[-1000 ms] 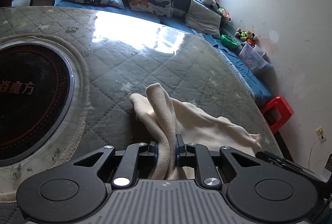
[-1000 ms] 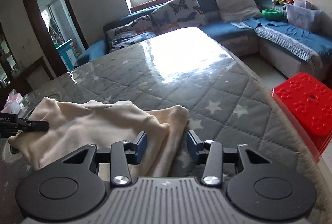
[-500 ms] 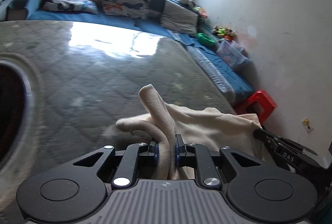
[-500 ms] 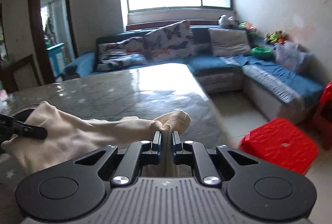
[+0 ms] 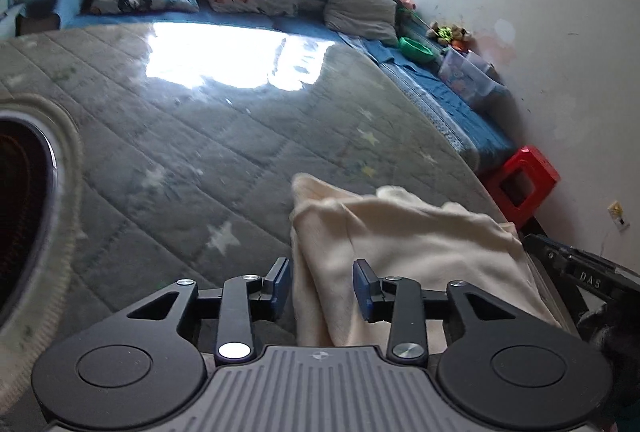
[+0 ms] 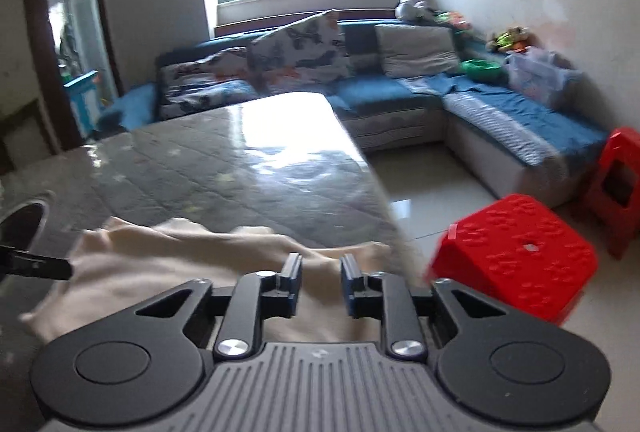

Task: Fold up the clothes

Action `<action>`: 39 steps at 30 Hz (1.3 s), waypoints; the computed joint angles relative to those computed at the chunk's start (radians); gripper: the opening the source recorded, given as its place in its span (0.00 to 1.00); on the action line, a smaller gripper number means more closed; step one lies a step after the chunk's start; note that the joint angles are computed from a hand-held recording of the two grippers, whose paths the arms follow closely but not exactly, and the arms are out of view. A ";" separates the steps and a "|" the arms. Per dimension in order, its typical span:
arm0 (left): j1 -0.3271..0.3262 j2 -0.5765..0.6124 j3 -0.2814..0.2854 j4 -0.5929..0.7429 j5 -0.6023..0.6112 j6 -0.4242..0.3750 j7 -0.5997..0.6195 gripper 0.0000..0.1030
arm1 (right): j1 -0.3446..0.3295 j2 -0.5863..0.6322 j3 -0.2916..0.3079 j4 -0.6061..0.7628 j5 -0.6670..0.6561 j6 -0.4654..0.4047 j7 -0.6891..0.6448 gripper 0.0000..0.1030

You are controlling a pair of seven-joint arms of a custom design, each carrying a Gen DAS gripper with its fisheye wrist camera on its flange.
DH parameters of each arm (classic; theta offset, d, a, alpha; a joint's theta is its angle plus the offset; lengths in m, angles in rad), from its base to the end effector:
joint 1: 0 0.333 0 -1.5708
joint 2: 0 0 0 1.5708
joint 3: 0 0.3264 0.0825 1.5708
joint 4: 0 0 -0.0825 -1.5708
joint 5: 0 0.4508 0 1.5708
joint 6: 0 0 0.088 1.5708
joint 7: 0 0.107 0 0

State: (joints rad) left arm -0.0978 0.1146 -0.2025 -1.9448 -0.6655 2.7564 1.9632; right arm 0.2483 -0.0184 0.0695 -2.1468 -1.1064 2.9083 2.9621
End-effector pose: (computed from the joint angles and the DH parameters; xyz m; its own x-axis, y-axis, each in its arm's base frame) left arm 0.6657 -0.1750 0.4767 -0.2674 -0.8990 0.3467 -0.7710 -0.0162 -0.6366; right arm 0.5744 0.2464 0.4495 -0.0262 -0.9939 -0.1068 -0.6035 0.1009 -0.7910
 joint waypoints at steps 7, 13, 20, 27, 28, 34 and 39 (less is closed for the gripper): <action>-0.010 0.042 -0.014 0.061 0.017 0.024 0.038 0.29 | 0.030 0.098 -0.021 0.086 0.066 0.014 -0.046 0.32; -0.033 0.131 -0.017 0.150 0.126 0.024 -0.018 0.27 | 0.064 0.138 -0.052 0.119 0.052 -0.001 -0.037 0.36; -0.054 0.194 -0.011 0.199 0.253 0.042 -0.078 0.27 | 0.078 0.157 -0.065 0.138 0.069 -0.021 -0.080 0.47; -0.043 0.176 -0.022 0.178 0.282 0.058 -0.089 0.29 | 0.080 0.107 -0.065 0.103 0.022 0.001 -0.061 0.68; -0.039 0.164 -0.027 0.165 0.273 0.063 -0.080 0.29 | 0.078 0.096 -0.059 0.095 0.017 0.004 -0.065 0.71; -0.018 0.083 -0.056 0.075 0.182 0.089 0.002 0.36 | 0.066 0.033 -0.022 0.029 0.016 0.024 -0.088 0.82; -0.009 -0.019 -0.073 -0.040 -0.007 0.113 0.174 0.36 | 0.050 -0.025 0.012 -0.035 -0.067 0.049 0.017 0.83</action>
State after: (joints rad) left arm -0.1065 0.0954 -0.2759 -1.9852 -0.6722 2.8690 2.1373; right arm 0.2981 -0.0432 0.0812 -2.1820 -1.1730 2.9575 2.9790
